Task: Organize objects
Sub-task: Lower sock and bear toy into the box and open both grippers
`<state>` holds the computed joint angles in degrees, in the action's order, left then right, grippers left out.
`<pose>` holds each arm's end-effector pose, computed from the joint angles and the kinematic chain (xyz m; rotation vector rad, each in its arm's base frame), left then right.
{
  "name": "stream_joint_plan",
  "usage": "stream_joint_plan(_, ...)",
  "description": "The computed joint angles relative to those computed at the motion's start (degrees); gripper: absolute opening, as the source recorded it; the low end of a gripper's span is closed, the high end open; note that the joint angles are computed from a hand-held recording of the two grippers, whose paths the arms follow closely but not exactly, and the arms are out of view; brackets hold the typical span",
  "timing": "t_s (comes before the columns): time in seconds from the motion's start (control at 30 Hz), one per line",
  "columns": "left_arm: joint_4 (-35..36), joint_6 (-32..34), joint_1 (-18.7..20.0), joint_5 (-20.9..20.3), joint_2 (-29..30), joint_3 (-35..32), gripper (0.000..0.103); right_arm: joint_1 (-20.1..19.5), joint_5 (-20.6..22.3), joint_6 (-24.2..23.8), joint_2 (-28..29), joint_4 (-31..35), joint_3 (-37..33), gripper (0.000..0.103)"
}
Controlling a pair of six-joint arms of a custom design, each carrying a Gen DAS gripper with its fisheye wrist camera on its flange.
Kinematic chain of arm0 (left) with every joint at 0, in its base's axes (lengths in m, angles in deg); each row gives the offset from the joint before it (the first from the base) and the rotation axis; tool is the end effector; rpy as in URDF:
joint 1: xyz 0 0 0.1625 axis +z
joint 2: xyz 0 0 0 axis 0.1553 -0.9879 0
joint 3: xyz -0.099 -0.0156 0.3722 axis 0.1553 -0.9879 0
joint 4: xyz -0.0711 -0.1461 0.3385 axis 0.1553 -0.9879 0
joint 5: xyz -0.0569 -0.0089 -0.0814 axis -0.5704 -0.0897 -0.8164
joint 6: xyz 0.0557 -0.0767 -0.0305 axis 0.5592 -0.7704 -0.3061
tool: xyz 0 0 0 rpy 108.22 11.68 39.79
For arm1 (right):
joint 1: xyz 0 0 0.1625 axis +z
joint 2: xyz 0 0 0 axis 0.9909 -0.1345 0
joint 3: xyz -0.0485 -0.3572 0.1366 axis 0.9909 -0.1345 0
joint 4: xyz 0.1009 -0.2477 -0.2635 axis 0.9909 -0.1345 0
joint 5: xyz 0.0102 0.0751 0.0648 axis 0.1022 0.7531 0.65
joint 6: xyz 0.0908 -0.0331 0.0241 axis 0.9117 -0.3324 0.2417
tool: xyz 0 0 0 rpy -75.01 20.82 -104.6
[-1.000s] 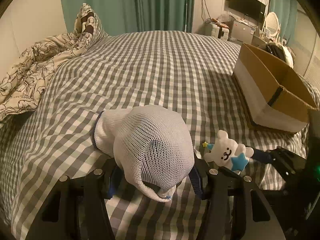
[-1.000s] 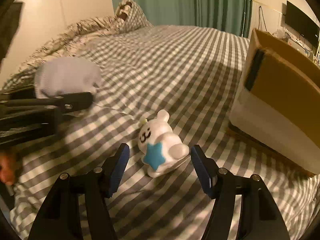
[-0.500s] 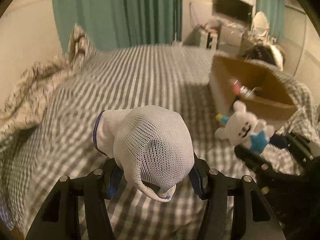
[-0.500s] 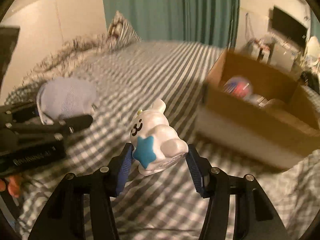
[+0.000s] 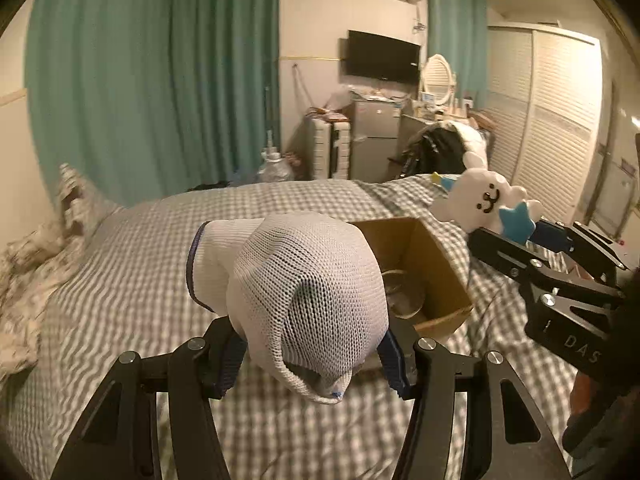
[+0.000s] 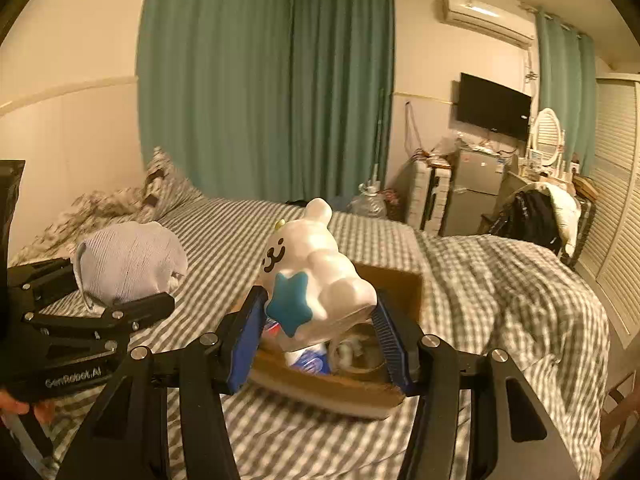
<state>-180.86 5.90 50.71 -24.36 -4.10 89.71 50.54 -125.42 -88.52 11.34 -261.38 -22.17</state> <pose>-0.1142 -0.5678 0.4759 0.8838 2.2902 -0.9367 0.5588 -0.5256 0.0522 0.6385 -2.0754 1.2197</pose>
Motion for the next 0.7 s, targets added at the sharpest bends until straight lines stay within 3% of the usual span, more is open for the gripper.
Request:
stream_joint_plan(0.17,-5.8,1.7,0.2,-2.4,6.1,-2.3,0.059,-2.6,1.8,-0.9,-0.9,0.1,-0.7,0.053)
stream_joint_plan(0.43,-6.9,2.5,4.0,-4.9,14.5,-6.7,0.060,-8.0,4.1,1.0,-1.2,2.8,-0.6,0.054)
stream_joint_plan(0.57,-5.4,1.8,5.3,-4.9,16.9,-7.8,0.068,-9.9,5.9,4.0,-2.9,3.0,2.5,0.056)
stream_joint_plan(0.63,-3.5,0.4,5.8,-5.2,17.0,-8.2,0.072,-9.9,6.3,4.0,-3.3,2.1,3.2,0.065)
stream_joint_plan(0.7,-3.7,0.5,5.3,-4.4,16.4,-7.4,0.082,-9.5,5.7,3.0,-3.4,-0.5,3.9,0.069)
